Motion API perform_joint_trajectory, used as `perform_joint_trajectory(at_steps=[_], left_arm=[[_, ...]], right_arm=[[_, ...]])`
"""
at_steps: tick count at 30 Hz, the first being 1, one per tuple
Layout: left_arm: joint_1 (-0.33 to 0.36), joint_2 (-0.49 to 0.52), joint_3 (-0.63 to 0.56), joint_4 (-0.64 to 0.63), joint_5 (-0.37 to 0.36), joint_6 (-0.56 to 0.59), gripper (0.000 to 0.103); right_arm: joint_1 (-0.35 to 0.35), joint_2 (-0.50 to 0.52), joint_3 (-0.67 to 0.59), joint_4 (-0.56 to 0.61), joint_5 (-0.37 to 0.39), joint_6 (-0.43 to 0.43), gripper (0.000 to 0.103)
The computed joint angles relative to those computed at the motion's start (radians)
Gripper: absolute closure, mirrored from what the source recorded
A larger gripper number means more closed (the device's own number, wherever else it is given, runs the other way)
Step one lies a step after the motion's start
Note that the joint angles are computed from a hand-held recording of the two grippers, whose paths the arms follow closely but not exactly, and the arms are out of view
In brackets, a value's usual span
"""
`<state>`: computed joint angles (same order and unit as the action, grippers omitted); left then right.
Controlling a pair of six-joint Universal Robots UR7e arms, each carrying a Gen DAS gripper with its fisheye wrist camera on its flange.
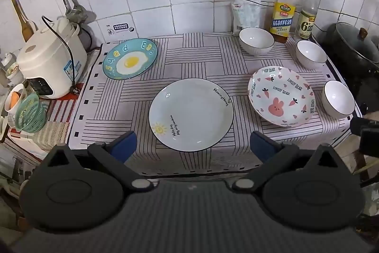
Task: Organize plates and bowls
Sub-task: 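Move the left tool toward the white sun-print plate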
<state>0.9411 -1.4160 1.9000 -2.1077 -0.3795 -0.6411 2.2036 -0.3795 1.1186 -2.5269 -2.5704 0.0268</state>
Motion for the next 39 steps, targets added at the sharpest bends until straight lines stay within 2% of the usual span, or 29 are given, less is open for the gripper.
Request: perform_joint_trajectory(at_steps=[16, 23, 39], left_arm=[[-0.002, -0.013, 0.007, -0.013, 0.010, 0.018, 0.000], [0.006, -0.020, 0.011, -0.019, 0.017, 0.015, 0.000], [0.015, -0.025, 0.016, -0.027, 0.030, 0.025, 0.000]], right_arm=[[0.002, 0.012, 0.014, -0.082, 0.008, -0.062, 0.000], [0.006, 0.024, 0.015, -0.110, -0.031, -0.090, 0.000], [0.002, 0.020, 0.027, -0.116, -0.036, -0.080, 0.000]])
